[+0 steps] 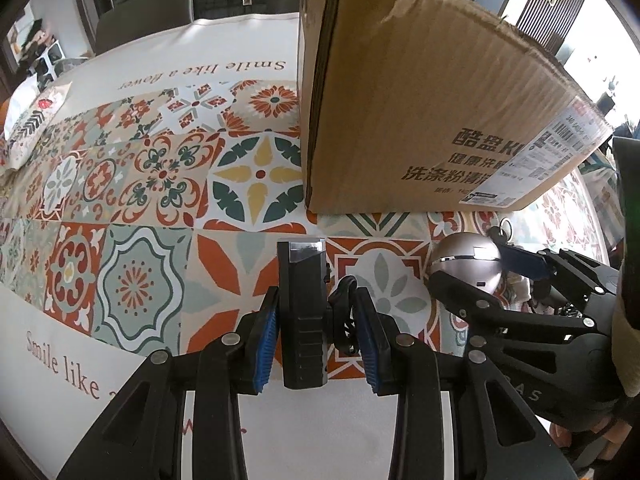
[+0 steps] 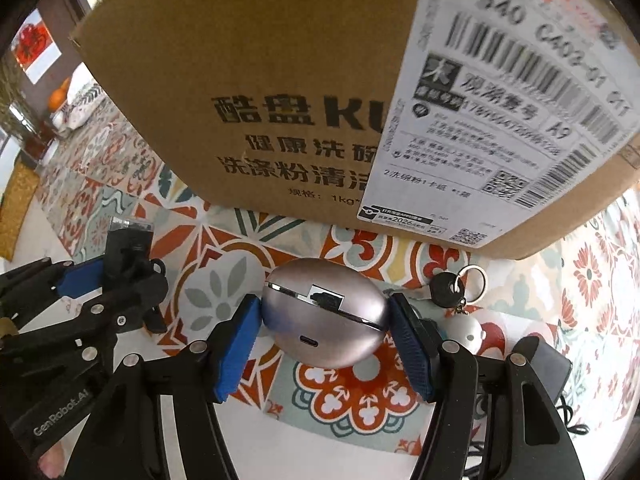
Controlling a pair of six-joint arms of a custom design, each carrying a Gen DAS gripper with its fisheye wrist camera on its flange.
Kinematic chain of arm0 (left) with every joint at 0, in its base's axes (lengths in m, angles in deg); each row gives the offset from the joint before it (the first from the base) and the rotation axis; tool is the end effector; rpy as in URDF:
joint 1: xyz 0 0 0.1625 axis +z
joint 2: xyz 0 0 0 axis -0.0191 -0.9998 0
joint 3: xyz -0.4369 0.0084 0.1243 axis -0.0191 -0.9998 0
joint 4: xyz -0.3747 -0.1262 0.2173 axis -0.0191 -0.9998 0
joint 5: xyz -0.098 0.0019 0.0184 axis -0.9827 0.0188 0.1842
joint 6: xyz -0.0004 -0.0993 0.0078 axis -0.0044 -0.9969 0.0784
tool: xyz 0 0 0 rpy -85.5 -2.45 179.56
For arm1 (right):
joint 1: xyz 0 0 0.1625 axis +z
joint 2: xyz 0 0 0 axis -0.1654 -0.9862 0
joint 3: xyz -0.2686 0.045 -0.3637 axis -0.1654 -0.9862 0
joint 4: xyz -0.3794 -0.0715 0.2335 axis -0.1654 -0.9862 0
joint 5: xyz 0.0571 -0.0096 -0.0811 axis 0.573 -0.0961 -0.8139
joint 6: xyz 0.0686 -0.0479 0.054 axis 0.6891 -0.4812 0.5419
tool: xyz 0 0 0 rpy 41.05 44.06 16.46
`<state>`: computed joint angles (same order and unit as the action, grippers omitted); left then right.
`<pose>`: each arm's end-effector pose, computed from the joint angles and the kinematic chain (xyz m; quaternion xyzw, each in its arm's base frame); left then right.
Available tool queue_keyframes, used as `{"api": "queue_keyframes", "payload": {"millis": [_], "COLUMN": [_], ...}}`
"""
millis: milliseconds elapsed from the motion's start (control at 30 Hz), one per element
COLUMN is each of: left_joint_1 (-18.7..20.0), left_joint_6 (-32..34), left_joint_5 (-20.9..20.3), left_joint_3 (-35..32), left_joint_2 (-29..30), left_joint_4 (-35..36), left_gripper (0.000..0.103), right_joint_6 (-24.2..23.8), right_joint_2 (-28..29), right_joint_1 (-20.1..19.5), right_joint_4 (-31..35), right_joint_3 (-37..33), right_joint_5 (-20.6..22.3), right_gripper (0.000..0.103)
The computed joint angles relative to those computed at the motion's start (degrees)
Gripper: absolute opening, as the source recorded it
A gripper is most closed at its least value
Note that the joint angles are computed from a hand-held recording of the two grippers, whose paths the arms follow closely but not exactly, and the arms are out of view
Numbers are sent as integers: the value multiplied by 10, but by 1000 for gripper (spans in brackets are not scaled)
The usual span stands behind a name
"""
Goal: Organize rigid objects
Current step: 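Close the right gripper on the silver egg-shaped speaker while the left holds the power bank, then carry the power bank and speaker up over the box with both grippers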
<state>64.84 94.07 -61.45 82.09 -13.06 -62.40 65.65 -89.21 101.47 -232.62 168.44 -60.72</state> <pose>-0.2028 -0.8354 0.0363 0.3066 0.9076 -0.0678 0.2787 0.0967 -0.7856 0.0962 -0.0290 -0.9164 0.2189 0.3338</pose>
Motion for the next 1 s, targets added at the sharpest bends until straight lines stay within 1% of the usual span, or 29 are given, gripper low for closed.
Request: {"api": "queue_keyframes", "payload": {"millis": [267,567,800,1000], "left_joint_1": [-13,-32,-46,-59], "left_joint_6": [20,37,51,73], "left_joint_5": [-6,-31,-52,-68], "left_joint_3": [35,74,89,97], "left_joint_2": [-26,-60,-81,-95], "left_joint_4": [-38,-75,-104,-135], "left_gripper": [36,36,36,36], "right_joint_6": [3,8,-4,-20], "right_joint_2": [-29,-74,-110,-118], "right_joint_1": [11,35,58,76], "right_joint_4": [-36,-101,-155,-201], "right_joint_3": [38,98,134,140], "right_joint_5": [3,-5,-17,-24], "right_gripper": [65,65,65,65]}}
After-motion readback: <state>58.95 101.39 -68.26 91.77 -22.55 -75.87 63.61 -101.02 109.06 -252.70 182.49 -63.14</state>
